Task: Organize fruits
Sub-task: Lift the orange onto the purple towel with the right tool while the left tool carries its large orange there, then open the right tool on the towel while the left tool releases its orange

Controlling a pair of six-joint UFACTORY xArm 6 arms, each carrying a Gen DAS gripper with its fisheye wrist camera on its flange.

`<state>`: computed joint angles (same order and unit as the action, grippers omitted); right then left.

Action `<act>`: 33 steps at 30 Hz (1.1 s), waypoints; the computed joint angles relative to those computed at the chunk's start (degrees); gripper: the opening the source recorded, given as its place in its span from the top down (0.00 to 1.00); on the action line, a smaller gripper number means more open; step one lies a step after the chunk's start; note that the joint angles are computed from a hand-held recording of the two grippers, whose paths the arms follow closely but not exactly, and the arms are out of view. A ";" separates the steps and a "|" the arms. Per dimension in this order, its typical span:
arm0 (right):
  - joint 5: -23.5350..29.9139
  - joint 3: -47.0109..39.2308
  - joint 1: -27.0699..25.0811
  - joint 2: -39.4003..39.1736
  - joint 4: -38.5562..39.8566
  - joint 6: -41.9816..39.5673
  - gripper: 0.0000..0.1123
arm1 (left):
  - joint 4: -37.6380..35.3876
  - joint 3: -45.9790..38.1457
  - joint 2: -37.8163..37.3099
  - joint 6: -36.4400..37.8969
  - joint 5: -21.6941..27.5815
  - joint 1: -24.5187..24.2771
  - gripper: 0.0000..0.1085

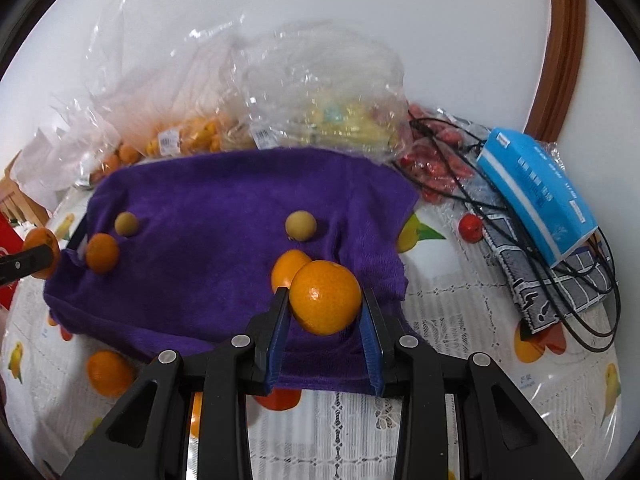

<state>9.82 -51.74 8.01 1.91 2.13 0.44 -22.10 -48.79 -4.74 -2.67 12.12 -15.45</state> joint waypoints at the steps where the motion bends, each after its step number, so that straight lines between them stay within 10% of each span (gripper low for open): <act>1: 0.05 -0.14 0.00 0.46 0.31 -0.27 0.70 | -0.49 -0.54 0.68 0.65 0.22 -0.29 0.63; 19: -0.68 -0.64 0.57 3.02 -4.30 1.03 0.70 | 4.81 -7.22 8.85 -4.38 4.41 -1.17 0.63; 33: -0.88 6.76 1.66 -6.67 11.06 -12.56 0.57 | 9.77 -9.37 10.51 -9.69 7.30 -1.40 0.62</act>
<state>8.94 -44.98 9.67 -4.76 13.19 -12.11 -12.33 -58.16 5.77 -12.36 19.42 -16.85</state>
